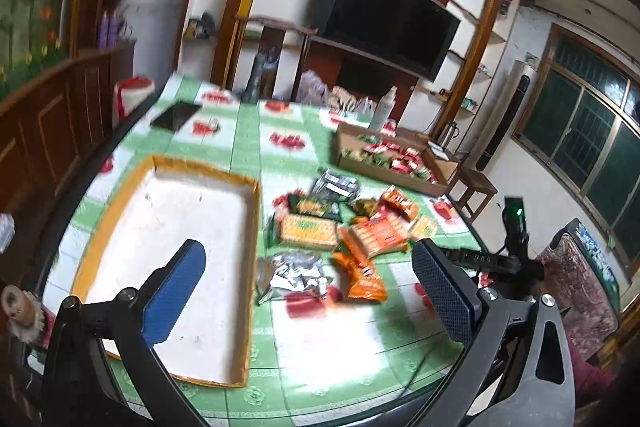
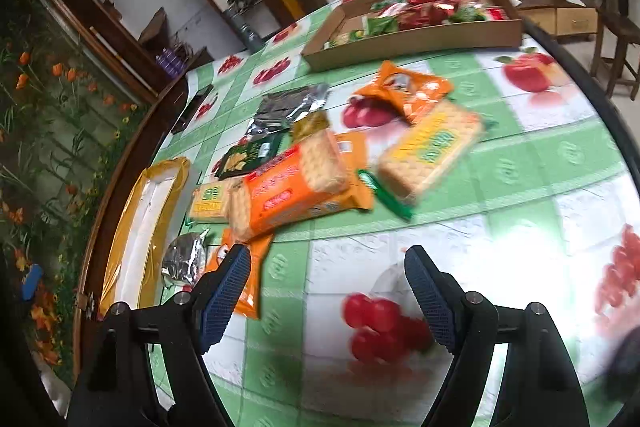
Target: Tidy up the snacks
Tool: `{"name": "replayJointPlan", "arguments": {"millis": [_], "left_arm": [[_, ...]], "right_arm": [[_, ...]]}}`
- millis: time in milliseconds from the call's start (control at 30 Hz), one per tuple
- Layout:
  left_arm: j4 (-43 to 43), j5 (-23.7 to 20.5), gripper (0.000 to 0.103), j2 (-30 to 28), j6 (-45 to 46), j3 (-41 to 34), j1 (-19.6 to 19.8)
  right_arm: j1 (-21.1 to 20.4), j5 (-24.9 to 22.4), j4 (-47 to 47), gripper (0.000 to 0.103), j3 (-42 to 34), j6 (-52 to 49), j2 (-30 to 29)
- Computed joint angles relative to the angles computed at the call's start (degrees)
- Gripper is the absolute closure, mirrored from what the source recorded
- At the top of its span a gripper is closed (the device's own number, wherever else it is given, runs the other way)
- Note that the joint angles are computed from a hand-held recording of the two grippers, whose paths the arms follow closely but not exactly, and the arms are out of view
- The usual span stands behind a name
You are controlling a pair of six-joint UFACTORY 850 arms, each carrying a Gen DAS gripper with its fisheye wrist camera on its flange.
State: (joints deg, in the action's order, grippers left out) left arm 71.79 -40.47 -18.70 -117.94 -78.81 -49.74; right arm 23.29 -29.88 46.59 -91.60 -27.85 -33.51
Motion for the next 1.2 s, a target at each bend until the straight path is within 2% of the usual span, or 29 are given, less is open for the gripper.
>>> {"name": "replayJointPlan", "arguments": {"millis": [133,200,367,467,533,700,733,867,933,1100,1200], "left_arm": [[-0.6,3.1,0.0,1.2,0.1,2.4,2.2],[0.3,4.3,0.0,1.7,-0.7,3.6,2.8],[-0.5,8.4,0.0,2.5,-1.0,5.7,4.6],[-3.4,10.9,0.0,2.7,0.5,6.3,5.9],[-4.0,11.3,0.0,2.5,0.8,6.2,6.1],[-5.4,13.0,0.0,-1.3,2.3,1.9,6.0],[-7.1,13.2,0.0,-2.3,4.1,0.4,5.9],[-14.7,12.5,0.0,-7.6,12.9,-7.7,5.2],[-18.7,11.1,0.0,-10.3,17.5,-12.3,4.6],[-27.2,2.7,0.0,-18.8,31.7,-26.3,2.7],[-28.5,-2.8,0.0,-24.4,38.5,-34.4,1.6]], "right_arm": [[2.8,2.2,-10.6,0.022,-8.5,7.7,-4.4],[3.6,1.5,-14.3,0.021,-13.6,11.8,-7.3],[4.6,-5.6,-22.3,0.021,-31.7,21.6,-18.8],[4.2,-12.1,-21.0,0.021,-38.4,22.2,-23.5],[4.0,-13.0,-15.5,0.021,-34.9,16.7,-21.7],[2.5,-23.2,2.9,0.023,-25.6,-5.6,-16.6],[2.2,-23.3,4.8,0.023,-23.4,-8.7,-15.4],[0.8,-16.9,7.9,0.021,-16.8,-13.6,-11.6],[-0.3,-15.2,11.0,0.021,-15.2,-15.1,-11.0],[-3.6,-14.4,22.9,0.021,-12.4,-22.1,-10.2],[-4.7,-13.3,27.2,0.021,-10.8,-23.6,-9.9]]}}
